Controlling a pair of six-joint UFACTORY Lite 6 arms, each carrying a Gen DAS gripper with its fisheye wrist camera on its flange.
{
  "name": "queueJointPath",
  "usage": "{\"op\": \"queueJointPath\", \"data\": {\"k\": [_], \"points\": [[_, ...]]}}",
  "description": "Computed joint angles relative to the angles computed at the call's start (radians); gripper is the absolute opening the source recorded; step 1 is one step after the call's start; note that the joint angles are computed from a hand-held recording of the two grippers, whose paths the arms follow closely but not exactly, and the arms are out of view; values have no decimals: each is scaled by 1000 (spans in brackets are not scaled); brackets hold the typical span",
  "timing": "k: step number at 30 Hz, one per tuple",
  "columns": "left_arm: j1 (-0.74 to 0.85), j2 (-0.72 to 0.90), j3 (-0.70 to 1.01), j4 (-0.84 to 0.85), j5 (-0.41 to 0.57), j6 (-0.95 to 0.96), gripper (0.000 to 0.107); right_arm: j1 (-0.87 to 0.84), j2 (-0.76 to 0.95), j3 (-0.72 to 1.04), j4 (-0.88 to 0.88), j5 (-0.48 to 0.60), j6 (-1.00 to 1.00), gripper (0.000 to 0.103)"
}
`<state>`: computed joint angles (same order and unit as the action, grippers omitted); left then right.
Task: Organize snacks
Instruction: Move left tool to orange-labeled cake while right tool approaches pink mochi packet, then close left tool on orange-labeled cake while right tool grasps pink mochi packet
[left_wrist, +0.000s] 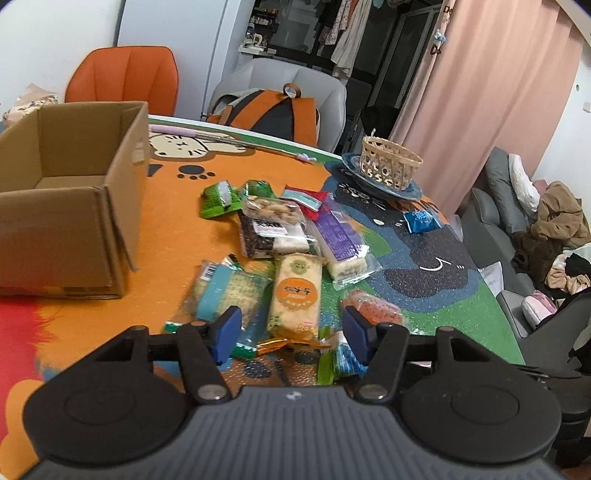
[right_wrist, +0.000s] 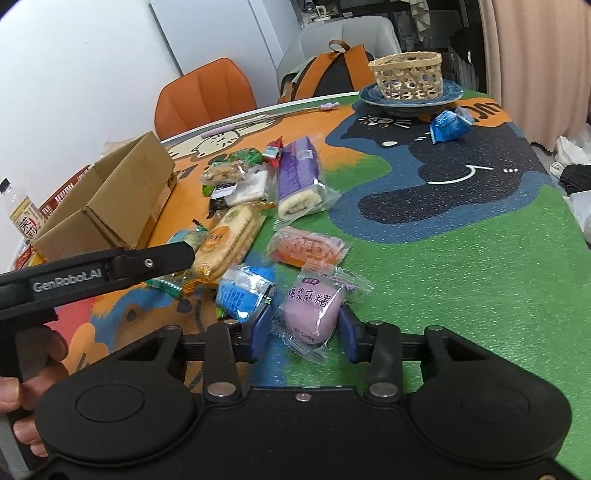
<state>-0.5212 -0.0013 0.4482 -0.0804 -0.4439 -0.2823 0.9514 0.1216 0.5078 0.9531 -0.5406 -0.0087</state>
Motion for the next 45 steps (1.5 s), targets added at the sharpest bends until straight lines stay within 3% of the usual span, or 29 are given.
{"op": "queueJointPath", "data": {"k": [8,11,14,16,24,25,26,27,28,29,32,45], "points": [[-24,106,77,-12,-20,0,59,-24,-42,-49,83,-27,-68,40],[-24,142,105,-15,-24,8,59,-48,-47,-67,37,-25,-22,40],[-26,185,133,-11,-24,0,59,-54,-37,-54,43,-18,-41,43],[-29,213,150,-7,-23,-6,59,-54,-14,-34,77,-20,-77,51],[-29,266,178,-26,-49,22,59,-64,41,11,83,-36,-112,55],[-26,269,177,-17,-56,14,58,-59,50,18,93,-42,-126,56],[-23,270,176,-18,-61,11,50,-56,57,24,101,-48,-134,56],[-20,271,173,-26,-65,18,37,-53,63,27,110,-56,-142,50],[-15,271,171,-26,-67,19,33,-51,67,31,127,-62,-160,39],[2,268,164,16,-75,-15,32,-56,64,28,113,-60,-150,37],[34,254,151,113,-76,-97,32,-69,40,5,62,-47,-100,35],[10,86,44,24,-79,-22,32,7,-36,-14,200,-87,-185,34]]}}
